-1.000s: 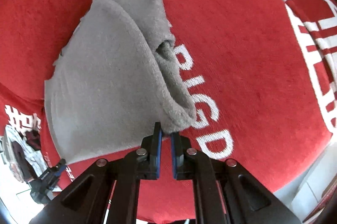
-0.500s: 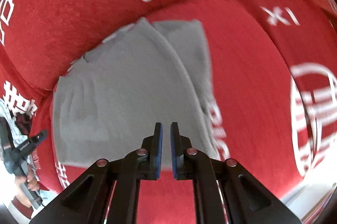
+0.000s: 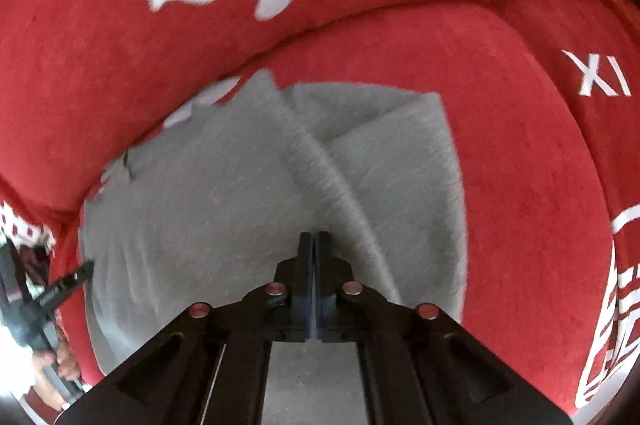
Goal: Fold small clothes
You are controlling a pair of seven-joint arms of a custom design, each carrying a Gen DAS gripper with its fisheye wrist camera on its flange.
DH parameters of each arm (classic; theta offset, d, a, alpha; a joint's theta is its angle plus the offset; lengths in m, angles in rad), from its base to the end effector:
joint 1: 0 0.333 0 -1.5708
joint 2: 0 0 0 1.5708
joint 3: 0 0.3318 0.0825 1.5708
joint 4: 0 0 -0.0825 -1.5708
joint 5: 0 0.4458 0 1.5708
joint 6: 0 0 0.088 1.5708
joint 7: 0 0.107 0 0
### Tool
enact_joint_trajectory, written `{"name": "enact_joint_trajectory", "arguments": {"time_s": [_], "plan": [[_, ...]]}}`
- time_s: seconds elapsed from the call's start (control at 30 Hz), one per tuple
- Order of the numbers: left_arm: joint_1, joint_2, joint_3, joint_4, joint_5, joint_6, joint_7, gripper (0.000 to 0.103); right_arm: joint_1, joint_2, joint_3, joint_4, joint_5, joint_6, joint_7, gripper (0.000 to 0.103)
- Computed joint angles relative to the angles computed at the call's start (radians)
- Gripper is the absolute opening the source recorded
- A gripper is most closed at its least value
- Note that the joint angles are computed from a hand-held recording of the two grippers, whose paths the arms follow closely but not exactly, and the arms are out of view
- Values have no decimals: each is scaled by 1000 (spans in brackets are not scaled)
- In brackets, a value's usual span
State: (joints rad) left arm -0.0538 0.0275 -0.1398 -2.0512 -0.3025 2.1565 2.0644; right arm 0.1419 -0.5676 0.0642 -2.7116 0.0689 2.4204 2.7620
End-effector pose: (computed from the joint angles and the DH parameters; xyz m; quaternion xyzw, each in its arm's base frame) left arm 0.6044 -0.1304 0.4197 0.4932 -0.8592 0.1279 0.0466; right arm 0.4157 0.0854 0.4053 -0.2618 0.9552 -0.0036 0.1378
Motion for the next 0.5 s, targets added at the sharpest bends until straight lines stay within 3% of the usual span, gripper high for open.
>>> {"name": "enact_joint_trajectory", "arguments": {"time_s": [0.07, 0.17, 0.5], "plan": [[-2, -13, 0, -6, 35, 7, -6, 29, -21, -7, 13, 17, -32, -74, 23, 0], [-4, -38, 1, -21, 89, 10, -32, 29, -13, -49, -8, -9, -4, -72, 23, 0], [-5, -138, 15, -75, 118, -59, -41, 29, 34, -149, 26, -15, 48, -148, 109, 4]]}}
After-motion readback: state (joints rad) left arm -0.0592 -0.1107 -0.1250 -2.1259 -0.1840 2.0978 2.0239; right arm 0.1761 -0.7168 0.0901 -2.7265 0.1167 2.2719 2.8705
